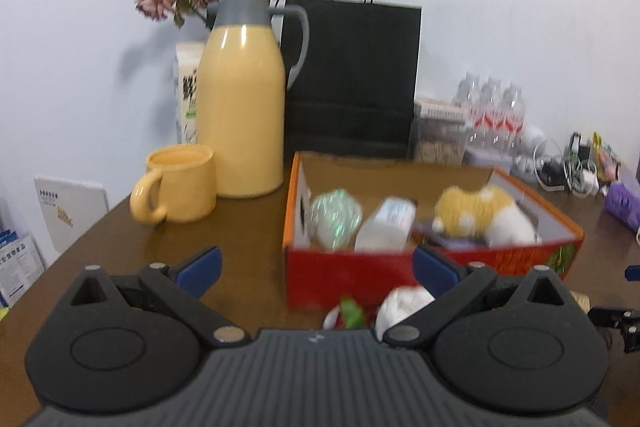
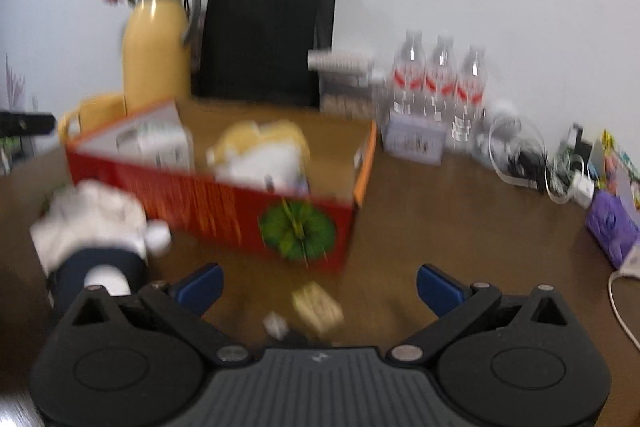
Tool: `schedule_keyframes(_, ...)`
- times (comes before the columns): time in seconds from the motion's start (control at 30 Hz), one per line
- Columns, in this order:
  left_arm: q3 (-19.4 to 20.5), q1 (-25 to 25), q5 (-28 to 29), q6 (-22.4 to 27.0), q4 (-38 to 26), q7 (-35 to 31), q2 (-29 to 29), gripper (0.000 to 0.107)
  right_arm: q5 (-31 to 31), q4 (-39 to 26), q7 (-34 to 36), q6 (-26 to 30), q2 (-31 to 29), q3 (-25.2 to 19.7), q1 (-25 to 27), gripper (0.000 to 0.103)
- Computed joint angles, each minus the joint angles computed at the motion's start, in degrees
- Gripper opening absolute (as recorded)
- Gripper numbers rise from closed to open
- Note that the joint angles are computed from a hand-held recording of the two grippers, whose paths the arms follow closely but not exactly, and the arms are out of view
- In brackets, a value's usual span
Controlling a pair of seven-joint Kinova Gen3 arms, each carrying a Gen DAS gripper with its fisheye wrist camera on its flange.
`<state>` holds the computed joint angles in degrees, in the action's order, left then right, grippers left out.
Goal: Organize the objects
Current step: 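Withdraw both grippers from the box back over the table items, then grasp the black USB cable with the right gripper while the left grasps a white bottle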
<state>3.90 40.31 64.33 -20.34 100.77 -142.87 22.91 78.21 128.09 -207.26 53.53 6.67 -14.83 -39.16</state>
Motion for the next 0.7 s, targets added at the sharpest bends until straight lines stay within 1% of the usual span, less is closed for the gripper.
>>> schedule_keyframes(0.1, -0.2, -0.09, 3.24, 1.12, 1.69, -1.71, -0.86, 0.103, -2.23, 0.9, 1.41, -1.78, -0.55, 0.16, 0.65, 0.103)
schedule_keyframes(0.17, 0.12, -0.25, 5.24, 1.35, 2.73, -2.77, -1.38, 0.103, -2.62, 1.53, 0.48, -3.07, -0.95, 0.21, 0.93, 0.103)
schedule_keyframes(0.3, 1.65, -0.73, 6.22, 0.22, 4.02, -2.86, -2.24, 0.103, -0.96, 1.88, -1.84, -5.82, -0.8, 0.43, 1.65, 0.103)
schedule_keyframes(0.37, 2.59, -1.17, 5.07, -0.12, 4.62, -1.35, -2.63, 0.103, -0.85, 1.33, -3.09, -7.01, -0.4, 0.71, 2.08, 0.102)
schedule_keyframes(0.4, 2.8, -1.15, 4.88, -0.24, 4.8, -0.99, -2.75, 0.103, -0.76, 0.91, -3.66, -7.42, -0.02, 0.84, 2.21, 0.099)
schedule_keyframes(0.43, 3.01, -1.1, 4.61, -0.34, 5.07, -0.54, -2.89, 0.103, -1.04, 0.34, -3.67, -7.24, 0.47, 0.91, 2.17, 0.092)
schedule_keyframes(0.47, 3.15, -1.04, 4.47, -0.26, 5.18, -0.31, -2.98, 0.103, -1.55, -0.13, -3.2, -7.1, 0.78, 1.02, 2.14, 0.087)
schedule_keyframes(0.5, 3.24, -0.91, 4.34, -0.23, 5.33, -0.09, -3.09, 0.103, -1.67, -0.39, -2.78, -7.6, 1.09, 1.17, 2.25, 0.078)
schedule_keyframes(0.57, 3.28, -0.63, 4.45, -0.24, 5.5, 0.04, -3.22, 0.103, -0.43, -0.13, -3.75, -8.08, 1.2, 1.34, 2.02, 0.072)
schedule_keyframes(0.6, 3.39, -0.62, 4.19, -0.19, 5.69, 0.42, -3.35, 0.103, -0.04, -0.03, -4.07, -7.97, 1.18, 1.27, 1.82, 0.062)
schedule_keyframes(0.63, 3.39, -0.47, 4.23, -0.25, 5.88, 0.58, -3.48, 0.103, 0.47, 0.15, -4.57, -7.8, 1.14, 1.2, 1.62, 0.049)
schedule_keyframes(0.7, 3.43, -0.25, 4.35, -0.35, 6.1, 0.71, -3.62, 0.103, 1.15, 0.39, -4.98, -7.59, 1.04, 1.02, 1.36, 0.039)
